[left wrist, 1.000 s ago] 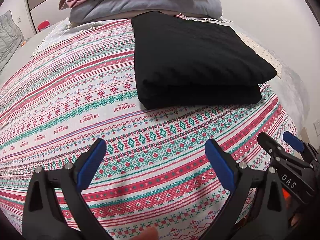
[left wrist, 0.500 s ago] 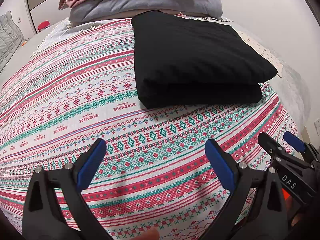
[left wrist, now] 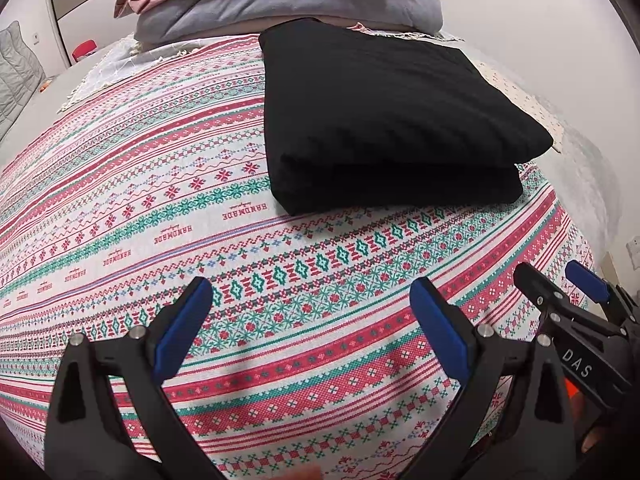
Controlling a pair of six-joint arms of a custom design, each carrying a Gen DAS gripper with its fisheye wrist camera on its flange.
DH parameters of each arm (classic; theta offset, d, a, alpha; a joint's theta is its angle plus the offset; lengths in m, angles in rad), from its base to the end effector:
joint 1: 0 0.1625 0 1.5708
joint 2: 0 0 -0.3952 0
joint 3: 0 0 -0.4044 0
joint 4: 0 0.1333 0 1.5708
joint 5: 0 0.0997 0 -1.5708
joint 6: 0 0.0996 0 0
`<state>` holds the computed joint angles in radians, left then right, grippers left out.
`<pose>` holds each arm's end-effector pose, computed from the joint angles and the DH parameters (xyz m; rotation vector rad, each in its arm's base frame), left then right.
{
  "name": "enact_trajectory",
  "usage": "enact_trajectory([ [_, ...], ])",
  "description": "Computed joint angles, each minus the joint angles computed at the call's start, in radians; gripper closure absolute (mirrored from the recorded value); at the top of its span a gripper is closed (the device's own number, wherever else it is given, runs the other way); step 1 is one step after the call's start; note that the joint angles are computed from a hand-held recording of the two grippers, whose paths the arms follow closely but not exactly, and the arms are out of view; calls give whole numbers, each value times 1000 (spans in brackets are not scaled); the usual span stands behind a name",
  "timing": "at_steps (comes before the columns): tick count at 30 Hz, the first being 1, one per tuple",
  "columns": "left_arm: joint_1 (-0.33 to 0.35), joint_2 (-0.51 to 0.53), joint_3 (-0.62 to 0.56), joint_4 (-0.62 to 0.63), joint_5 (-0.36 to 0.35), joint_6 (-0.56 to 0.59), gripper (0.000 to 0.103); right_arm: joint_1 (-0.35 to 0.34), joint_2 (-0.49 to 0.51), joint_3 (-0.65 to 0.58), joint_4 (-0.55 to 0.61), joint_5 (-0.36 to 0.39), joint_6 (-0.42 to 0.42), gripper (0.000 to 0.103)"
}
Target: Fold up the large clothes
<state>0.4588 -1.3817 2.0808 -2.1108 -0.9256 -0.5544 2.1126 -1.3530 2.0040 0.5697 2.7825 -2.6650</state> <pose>-0.3355 -0.3812 0.1960 0.7671 2.4328 -0.4941 0.2021 -0.2582 0.2362 -0.1823 -2.0361 0.9986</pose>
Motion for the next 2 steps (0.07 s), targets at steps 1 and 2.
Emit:
enact_trajectory([
  [1, 0, -1, 0, -1, -5, 2, 5, -1, -2, -1, -2, -2, -6, 18],
  [2, 1, 1, -1, -2, -11, 3, 5, -1, -3, 0, -4, -2, -6, 18],
])
